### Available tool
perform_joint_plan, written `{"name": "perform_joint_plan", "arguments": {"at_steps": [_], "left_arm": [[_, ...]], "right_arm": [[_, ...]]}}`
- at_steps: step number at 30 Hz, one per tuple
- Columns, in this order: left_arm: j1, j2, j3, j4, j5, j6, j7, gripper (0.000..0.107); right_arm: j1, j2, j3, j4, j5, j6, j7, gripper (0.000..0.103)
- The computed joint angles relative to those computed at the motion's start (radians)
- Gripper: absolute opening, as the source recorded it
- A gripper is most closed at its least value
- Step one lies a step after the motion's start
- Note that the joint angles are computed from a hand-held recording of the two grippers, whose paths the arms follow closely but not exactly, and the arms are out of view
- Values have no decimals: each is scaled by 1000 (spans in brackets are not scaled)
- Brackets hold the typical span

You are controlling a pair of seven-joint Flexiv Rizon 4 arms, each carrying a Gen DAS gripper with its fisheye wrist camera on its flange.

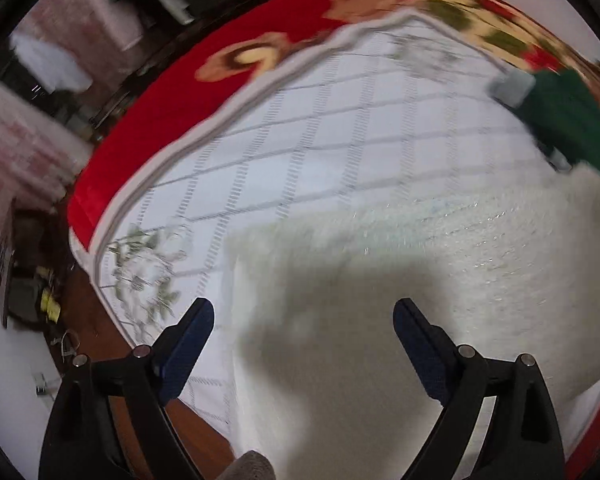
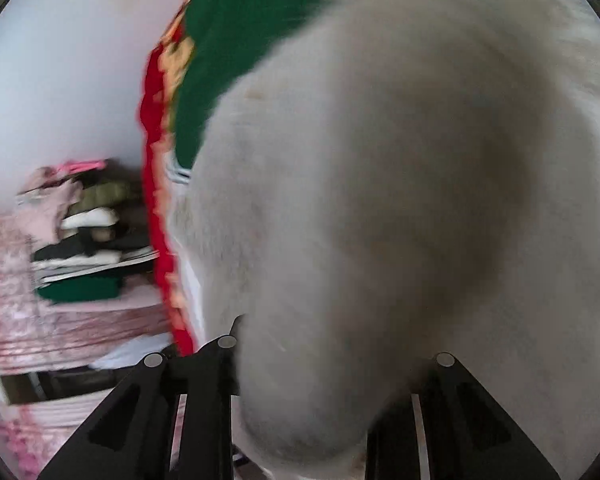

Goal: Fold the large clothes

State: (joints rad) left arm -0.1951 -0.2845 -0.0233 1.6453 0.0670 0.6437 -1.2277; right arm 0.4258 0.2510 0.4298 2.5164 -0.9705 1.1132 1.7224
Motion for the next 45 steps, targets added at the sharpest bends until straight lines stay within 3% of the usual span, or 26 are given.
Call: {"name": "perform_joint_plan", "arguments": {"at_steps": [2,3,4,6,8,12,15,17,20,21,22,23,24,27,29,33,35,37,38,42,45], "left_arm": [[-12,45,-14,55,-16,-27,36,92],[-21,52,-21,62,-16,-41,39,92],[-29,64,-25,82,-12,-48,49,92],[-49,77,-40,108,-16,-76,56,92],[-64,89,-51,128,-29,-77,55,92],[-92,90,-75,133,-59,-58,51,92],[-117,71,-89,110,-65,-35,37,92],[-136,46,-93,92,-43,-1,25,92],[-169,-18,-79,47,33,17,-28,92],[-177,-36,-71,33,57,11,-45,92],[-186,-64,-58,11,90,-3,-69,92],[-185,-78,-50,5,101,-10,-77,92],[-184,-97,-39,-4,115,-19,-87,92],[-159,-131,-28,-17,90,-43,-95,100],[-148,-127,-23,-17,84,-39,-91,100],[-114,-67,-14,-7,51,-57,-74,99],[-84,-26,-10,-3,15,-68,-69,99],[-49,10,-2,-9,-23,-76,-77,99],[-38,16,1,-16,-28,-80,-88,99],[-10,-18,1,-61,-33,-95,-123,99],[-12,-110,-12,-117,-21,-119,-104,97]], "right_arm": [[106,39,94,-16,225,-136,-7,40],[154,46,139,-30,322,-202,34,54],[198,47,168,-36,409,-233,69,65],[261,70,185,-32,527,-234,86,73],[295,118,187,-39,578,-269,46,73],[373,210,155,-176,799,-538,-200,73],[339,214,130,-281,775,-699,-361,68],[304,211,104,-275,703,-656,-487,60],[234,177,14,-193,615,-420,-695,57],[217,140,-37,-145,608,-282,-765,44],[183,99,-56,-126,604,-209,-790,32],[150,57,-70,-102,590,-135,-800,31],[126,16,-84,-98,584,-112,-833,26],[97,-51,-88,-114,637,-190,-943,8],[70,-80,-88,-110,643,-175,-951,6],[54,-4,-67,-103,708,-154,-979,10],[66,55,-40,-103,752,-179,-977,20],[71,108,-7,-112,771,-225,-953,60],[77,121,7,-131,776,-256,-942,66],[107,99,37,-189,794,-284,-912,68],[120,57,41,-206,796,-265,-883,68]]}}
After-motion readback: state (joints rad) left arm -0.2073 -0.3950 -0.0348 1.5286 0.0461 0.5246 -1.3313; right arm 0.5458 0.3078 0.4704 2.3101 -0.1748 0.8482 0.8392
